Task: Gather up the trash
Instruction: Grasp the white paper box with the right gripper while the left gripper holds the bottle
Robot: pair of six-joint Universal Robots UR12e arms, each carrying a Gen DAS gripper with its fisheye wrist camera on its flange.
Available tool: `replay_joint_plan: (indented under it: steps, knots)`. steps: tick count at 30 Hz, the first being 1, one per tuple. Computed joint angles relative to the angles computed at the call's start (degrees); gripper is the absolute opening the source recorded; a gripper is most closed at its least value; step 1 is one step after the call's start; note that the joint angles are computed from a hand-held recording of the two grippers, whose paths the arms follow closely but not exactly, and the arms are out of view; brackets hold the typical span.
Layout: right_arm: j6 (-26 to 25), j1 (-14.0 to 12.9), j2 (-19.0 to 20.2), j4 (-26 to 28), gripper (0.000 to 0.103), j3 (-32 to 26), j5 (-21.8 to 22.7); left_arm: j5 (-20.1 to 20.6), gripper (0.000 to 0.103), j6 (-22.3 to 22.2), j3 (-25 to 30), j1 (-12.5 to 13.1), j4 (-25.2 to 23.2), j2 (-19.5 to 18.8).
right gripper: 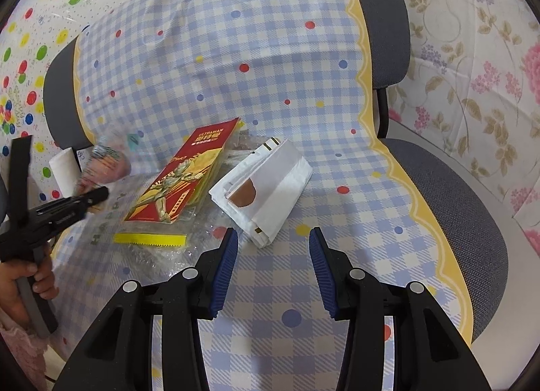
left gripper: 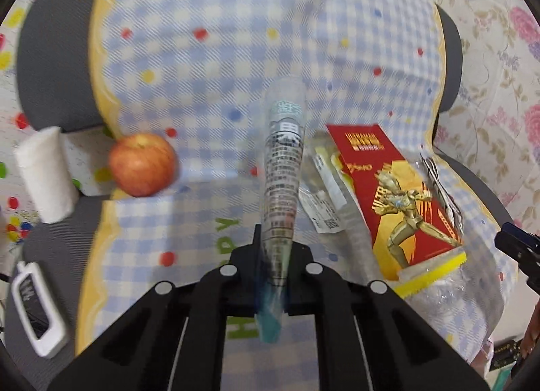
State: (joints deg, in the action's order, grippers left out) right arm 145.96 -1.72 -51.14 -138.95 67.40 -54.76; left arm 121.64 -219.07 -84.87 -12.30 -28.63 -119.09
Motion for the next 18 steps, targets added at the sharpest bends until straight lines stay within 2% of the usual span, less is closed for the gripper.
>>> replay_joint_plan:
  steps: [2, 7, 10, 18]
  knots:
    - [-1.2, 0.4, 0.3, 0.9, 0.046, -0.4, -0.3, 1.2, 0.007, -0.3, -0.5, -0.3, 0.1, 0.7]
    - [-3.6, 1.6, 1.2, 2.6, 0.048, -1.6, -1.9, -0.1, 0.007, 1.2, -0.8, -0.7, 2.1, 1.4]
    - [-3.8, 2.4, 2.0, 2.7, 0.056, -2.7, -2.3, -1.3, 0.007, 1.9, -0.6, -0.8, 3.1, 1.1]
    - [-4.9, 4.2, 3.8, 2.1, 0.056, -4.9, -4.8, -1.6, 0.007, 2.2, 0.5, -0.8, 2.2, 0.3]
